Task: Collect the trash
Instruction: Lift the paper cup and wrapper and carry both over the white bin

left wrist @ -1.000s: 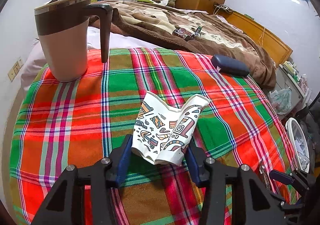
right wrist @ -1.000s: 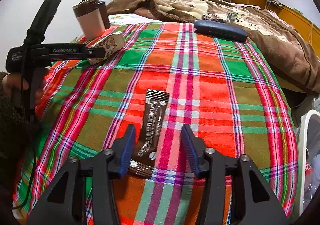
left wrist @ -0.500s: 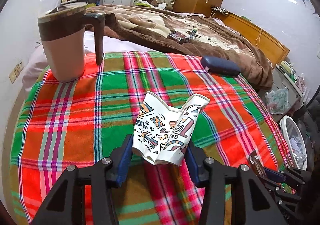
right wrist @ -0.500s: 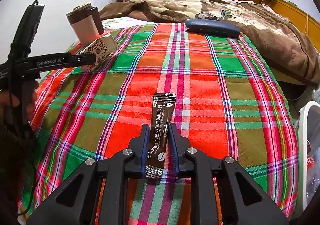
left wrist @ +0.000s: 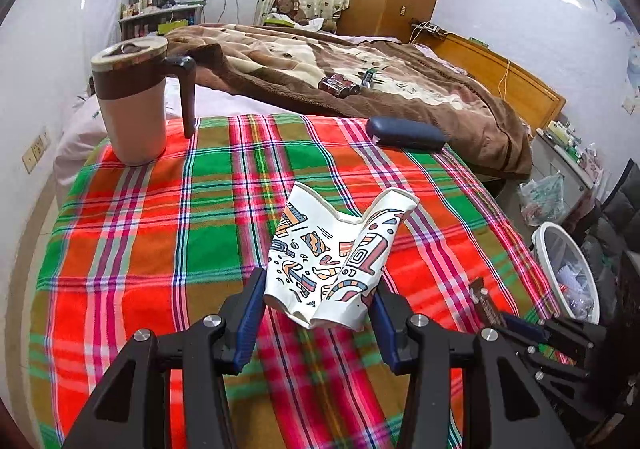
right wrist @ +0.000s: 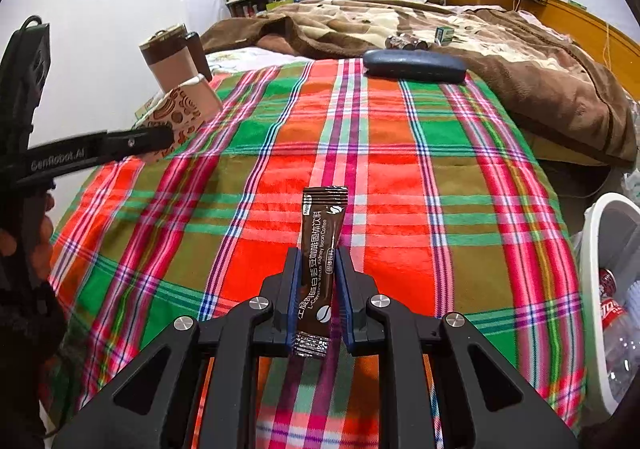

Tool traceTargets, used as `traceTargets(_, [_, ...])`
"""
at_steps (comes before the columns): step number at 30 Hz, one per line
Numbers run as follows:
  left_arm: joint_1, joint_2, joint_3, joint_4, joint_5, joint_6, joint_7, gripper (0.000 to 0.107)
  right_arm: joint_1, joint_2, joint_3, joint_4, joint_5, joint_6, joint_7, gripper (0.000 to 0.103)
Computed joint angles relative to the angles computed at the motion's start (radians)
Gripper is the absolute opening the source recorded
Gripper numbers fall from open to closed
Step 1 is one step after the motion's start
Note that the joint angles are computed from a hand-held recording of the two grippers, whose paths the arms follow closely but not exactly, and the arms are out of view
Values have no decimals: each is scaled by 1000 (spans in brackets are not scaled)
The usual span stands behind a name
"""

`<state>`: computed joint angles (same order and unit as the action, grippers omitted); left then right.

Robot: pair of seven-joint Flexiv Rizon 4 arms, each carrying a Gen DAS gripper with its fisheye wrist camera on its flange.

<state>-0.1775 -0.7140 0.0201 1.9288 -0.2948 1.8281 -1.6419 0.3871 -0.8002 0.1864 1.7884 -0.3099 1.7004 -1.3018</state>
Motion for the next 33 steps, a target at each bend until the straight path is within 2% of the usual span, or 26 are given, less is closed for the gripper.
traceTargets(8, [-113, 37, 68, 46, -42, 31, -23, 49, -20, 33, 4, 49, 10, 53, -2, 17])
traceTargets(11, [-222, 41, 160, 48, -95, 20, -19, 49, -33, 45, 7, 69, 9, 72, -5, 17])
traceTargets(14, [-259, 50, 172, 58, -120, 32, -23, 49, -42, 58, 5, 89, 9, 91, -5, 17])
traceTargets(20, [-383, 40, 247, 45, -197, 24, -13, 49, -58, 80, -10, 123, 14, 132, -1, 17])
traceTargets(22, [-389, 38, 234, 37, -203, 31, -12, 49, -66, 87, -13, 131, 15, 143, 1, 17])
traceTargets(27, [-461, 10, 265, 3, -253, 24, -17, 49, -88, 92, -17, 142, 14, 164, 7, 17])
traceTargets(30, [-581, -35, 377, -37, -309, -16, -20, 49, -107, 93, -15, 149, 10, 177, 9, 17])
traceTargets(33, [-572, -44, 347, -61, -291, -16, -35, 49, -124, 96, -13, 161, 4, 191, 9, 17])
